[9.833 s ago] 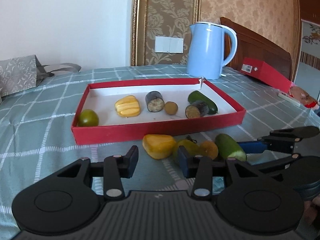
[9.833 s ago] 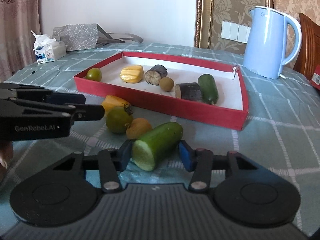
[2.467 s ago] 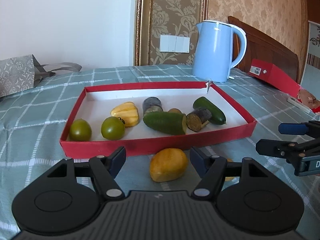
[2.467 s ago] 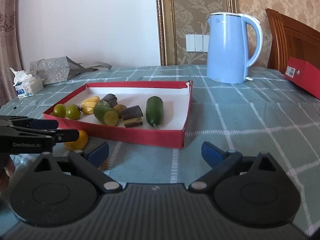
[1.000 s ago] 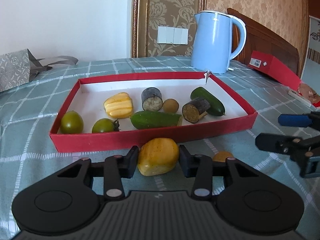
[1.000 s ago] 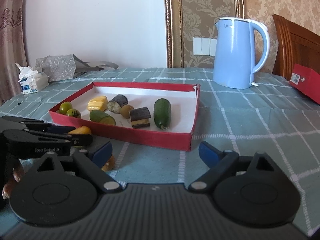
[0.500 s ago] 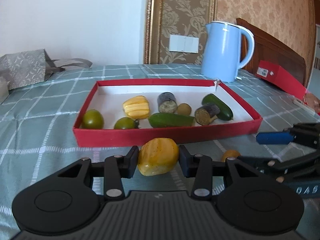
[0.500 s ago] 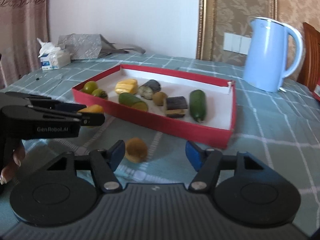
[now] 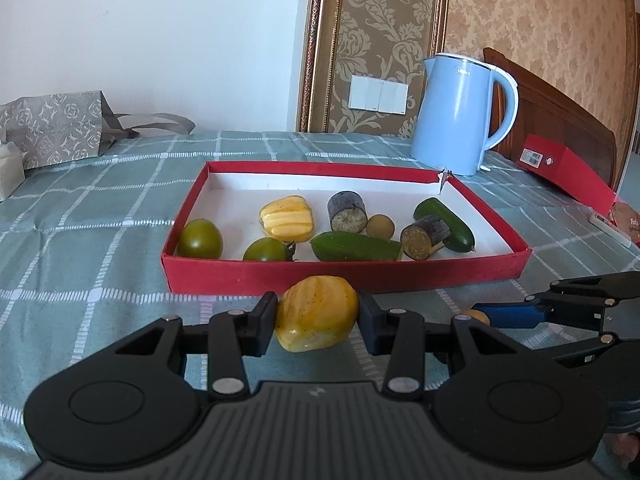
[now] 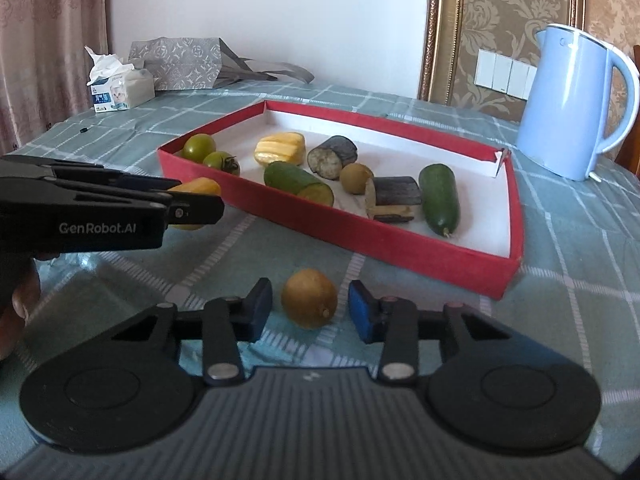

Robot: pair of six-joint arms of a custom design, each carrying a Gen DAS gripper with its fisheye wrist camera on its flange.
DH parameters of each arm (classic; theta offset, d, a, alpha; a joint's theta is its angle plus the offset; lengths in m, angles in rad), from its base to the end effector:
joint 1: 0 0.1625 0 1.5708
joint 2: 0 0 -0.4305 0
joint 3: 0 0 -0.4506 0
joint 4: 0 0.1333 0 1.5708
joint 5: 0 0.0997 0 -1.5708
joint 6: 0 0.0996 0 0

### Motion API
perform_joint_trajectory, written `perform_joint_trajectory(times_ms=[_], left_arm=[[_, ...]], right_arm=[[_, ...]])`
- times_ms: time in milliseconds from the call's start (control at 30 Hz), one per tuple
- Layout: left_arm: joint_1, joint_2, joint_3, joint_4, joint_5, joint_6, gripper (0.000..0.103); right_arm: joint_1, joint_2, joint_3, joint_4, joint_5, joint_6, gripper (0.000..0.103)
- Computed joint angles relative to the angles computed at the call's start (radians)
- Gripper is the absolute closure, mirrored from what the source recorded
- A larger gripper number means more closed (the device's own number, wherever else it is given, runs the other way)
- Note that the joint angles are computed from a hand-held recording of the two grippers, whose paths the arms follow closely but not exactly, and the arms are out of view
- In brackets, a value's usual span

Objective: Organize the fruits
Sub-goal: 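Grasp a yellow jackfruit piece with the left gripper while the right gripper grasps a kiwi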

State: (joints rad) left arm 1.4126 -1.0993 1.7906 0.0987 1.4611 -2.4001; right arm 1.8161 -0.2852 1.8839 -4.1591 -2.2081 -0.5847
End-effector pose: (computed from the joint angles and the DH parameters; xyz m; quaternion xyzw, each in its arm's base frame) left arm 0.0571 -0.5575 0.1183 0.3827 0.8406 -0.3494 0.1578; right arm 0.1986 -0.4886 -0.1274 0.2008 -0.8248 0.3979 0.3479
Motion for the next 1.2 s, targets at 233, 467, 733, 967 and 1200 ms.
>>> perform_joint_trajectory(times_ms=[233,467,733,967,1200], left_arm=[[0.000,-0.001,0.000,0.000,0.000,-0.004,0.062],[0.000,-0.002,0.000,-0.001,0.001,-0.006,0.062],[-0.003,-0.016,0.009,-0.004,0.025,-0.010,0.062],[-0.010,-0.009,0.009,-0.008,0.011,0.000,0.062],[-0.012,-0.006,0.004,-0.012,-0.011,-0.020,0.062]], right_arm=[[0.008,0.014,-0.017,-0.009,-0.013,-0.027,0.076],[0.004,0.016,-0.004,-0.063,-0.016,-0.021,0.076],[-0.013,0.008,0.020,-0.115,-0.019,0.002,0.076],[-0.013,0.007,0.023,-0.123,-0.014,0.004,0.076],[-0.010,0.005,0.024,-0.128,-0.017,0.005,0.076]])
